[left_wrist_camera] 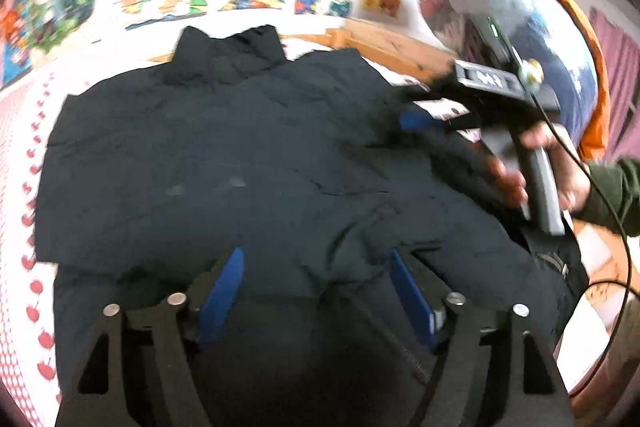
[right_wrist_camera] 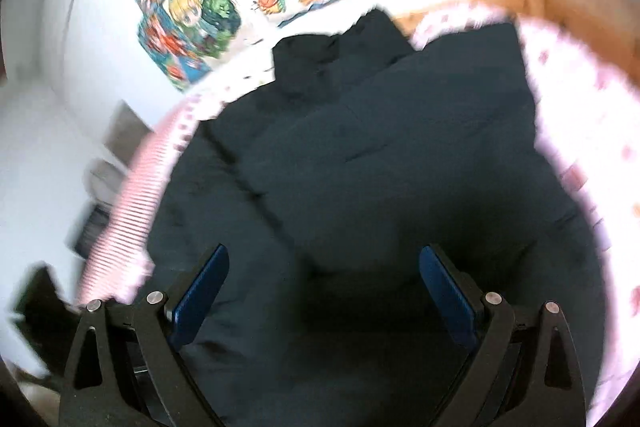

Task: Fold large clothes

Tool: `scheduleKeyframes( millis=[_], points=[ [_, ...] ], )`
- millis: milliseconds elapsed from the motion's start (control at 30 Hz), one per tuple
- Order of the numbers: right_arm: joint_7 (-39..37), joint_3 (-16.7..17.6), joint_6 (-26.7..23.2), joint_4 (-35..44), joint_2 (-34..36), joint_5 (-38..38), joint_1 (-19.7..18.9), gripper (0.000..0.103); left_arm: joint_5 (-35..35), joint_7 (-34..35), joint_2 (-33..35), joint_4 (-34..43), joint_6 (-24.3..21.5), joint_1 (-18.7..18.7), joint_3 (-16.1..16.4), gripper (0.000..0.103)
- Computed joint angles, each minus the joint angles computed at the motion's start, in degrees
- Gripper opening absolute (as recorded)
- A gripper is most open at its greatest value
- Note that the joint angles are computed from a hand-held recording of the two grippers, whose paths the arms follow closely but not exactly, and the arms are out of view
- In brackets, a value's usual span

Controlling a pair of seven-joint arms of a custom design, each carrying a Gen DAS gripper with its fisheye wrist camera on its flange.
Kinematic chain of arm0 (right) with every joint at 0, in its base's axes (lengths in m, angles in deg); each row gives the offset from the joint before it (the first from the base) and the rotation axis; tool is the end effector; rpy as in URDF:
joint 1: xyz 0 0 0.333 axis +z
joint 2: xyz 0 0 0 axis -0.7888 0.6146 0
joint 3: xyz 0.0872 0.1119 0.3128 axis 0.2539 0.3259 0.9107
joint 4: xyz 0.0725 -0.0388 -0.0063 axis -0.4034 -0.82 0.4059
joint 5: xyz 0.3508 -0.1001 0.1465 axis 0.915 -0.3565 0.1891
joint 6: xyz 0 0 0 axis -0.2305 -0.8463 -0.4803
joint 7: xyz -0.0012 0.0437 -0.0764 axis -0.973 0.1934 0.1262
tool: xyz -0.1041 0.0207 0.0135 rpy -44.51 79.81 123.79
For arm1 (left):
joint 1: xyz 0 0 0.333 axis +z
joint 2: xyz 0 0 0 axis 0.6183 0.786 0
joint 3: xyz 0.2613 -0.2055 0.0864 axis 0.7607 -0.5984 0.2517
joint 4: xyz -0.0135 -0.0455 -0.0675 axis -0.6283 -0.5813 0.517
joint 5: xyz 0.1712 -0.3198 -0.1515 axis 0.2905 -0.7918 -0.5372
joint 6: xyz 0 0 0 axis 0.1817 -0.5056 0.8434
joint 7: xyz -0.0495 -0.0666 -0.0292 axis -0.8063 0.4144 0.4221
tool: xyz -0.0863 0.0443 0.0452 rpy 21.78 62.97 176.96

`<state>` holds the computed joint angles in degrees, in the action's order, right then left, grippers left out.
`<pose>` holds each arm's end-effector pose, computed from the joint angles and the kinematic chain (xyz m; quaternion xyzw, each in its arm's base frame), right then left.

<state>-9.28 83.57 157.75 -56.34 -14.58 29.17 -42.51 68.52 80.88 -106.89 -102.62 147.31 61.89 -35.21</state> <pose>0.5242 0.1374 0.3140 -0.7522 0.4848 0.1193 0.4300 0.2874 -0.3116 0.3681 -0.6436 0.6553 -0.3284 0.2201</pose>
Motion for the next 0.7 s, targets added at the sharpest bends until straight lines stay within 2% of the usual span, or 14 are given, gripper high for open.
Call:
scheduleKeyframes(
  millis=[67,133,267,367,400,467,533,633,700],
  points=[
    [6.02,-0.28,-3.64,0.54,2.12,-3.78,-0.56,0.094,-1.66,-1.51,-1.34,-1.97,-1.18,-3.95,3.93,0.080],
    [10.51,-0.01,-2.79,0.55,3.51,-7.33,-0.11,0.094,-2.66,-3.34,-3.50,-3.17,-4.77,-7.08,6.90,0.083],
    [8.81,1.33,0.81,-1.88,2.48,-7.98,0.54,0.094,-2.69,-8.57,-9.22,-5.23,-11.94,-10.23,9.91,0.090],
    [7.53,1.72,1.70,-3.45,1.09,-7.69,0.98,0.092,-2.71,-12.07,-11.13,-7.06,-14.29,-11.75,12.87,0.091],
    [6.89,1.65,2.48,-3.63,0.56,-7.85,1.17,0.086,-2.34,-13.00,-11.36,-7.42,-14.39,-11.61,13.41,0.091],
    [5.28,1.67,4.38,-3.78,-0.35,-8.98,1.93,0.047,-2.30,-15.48,-12.92,-8.40,-16.64,-12.49,14.92,0.091],
    [4.43,1.71,6.18,-4.08,-1.33,-8.84,2.40,0.023,-1.78,-17.67,-14.40,-9.27,-17.87,-13.34,15.89,0.093],
    [2.47,1.10,5.08,-3.64,-3.01,-7.75,1.90,0.011,-0.61,-20.52,-16.10,-10.22,-19.22,-14.35,17.07,0.101],
    [-0.19,1.04,6.43,-3.83,-4.57,-5.54,2.33,0.009,0.53,-22.00,-16.53,-10.52,-19.38,-14.45,17.81,0.102]
  ],
)
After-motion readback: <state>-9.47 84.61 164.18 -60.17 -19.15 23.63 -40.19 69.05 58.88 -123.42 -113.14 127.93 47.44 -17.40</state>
